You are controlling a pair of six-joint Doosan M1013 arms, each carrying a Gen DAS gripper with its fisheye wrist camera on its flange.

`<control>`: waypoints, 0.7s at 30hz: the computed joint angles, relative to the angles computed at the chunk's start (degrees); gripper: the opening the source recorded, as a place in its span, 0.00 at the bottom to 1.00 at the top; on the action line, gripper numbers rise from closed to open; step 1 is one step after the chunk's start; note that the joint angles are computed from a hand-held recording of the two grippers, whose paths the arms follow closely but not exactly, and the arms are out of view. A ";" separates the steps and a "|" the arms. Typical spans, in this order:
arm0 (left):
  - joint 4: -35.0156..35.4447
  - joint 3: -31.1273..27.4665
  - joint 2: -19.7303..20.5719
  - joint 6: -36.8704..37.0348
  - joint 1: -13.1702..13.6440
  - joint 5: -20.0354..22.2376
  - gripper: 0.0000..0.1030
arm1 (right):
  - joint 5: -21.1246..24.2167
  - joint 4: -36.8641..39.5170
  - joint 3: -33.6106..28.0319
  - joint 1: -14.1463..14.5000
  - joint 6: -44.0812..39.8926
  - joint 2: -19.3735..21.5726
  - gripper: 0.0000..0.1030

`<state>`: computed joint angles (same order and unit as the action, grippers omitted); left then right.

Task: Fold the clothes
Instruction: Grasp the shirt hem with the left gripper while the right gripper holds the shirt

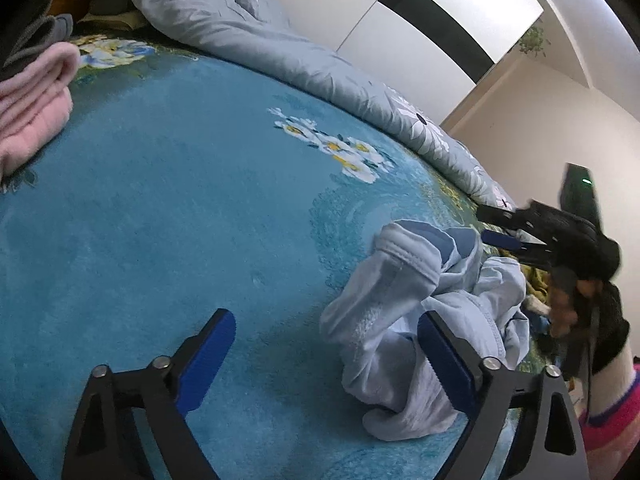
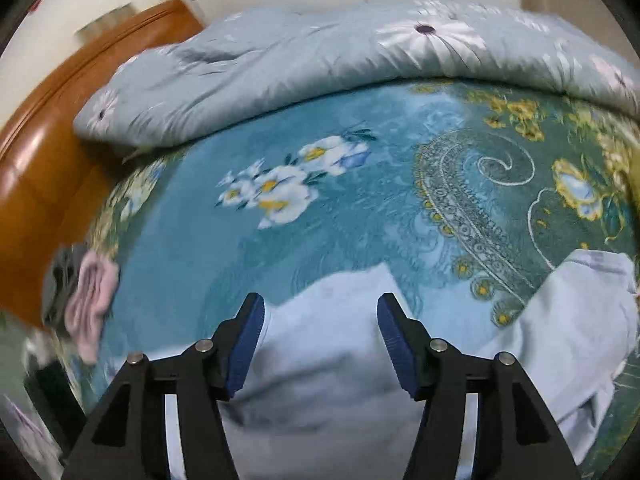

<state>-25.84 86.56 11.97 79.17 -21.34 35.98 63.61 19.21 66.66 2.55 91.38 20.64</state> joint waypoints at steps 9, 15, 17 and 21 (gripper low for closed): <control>-6.01 0.31 -0.36 4.63 1.09 1.28 0.45 | 7.24 -3.72 -2.03 0.59 2.98 2.72 0.08; -5.81 -0.17 -0.66 4.99 0.47 1.15 0.10 | 2.58 -8.54 2.59 1.28 -4.10 -3.32 0.07; -5.31 -0.53 -0.73 4.32 0.10 0.60 0.08 | -0.43 -12.85 4.37 1.59 -3.93 -5.89 0.06; -3.33 -1.90 -0.78 3.56 -0.74 -0.39 0.06 | -5.46 -21.99 6.68 2.21 -1.07 -10.33 0.06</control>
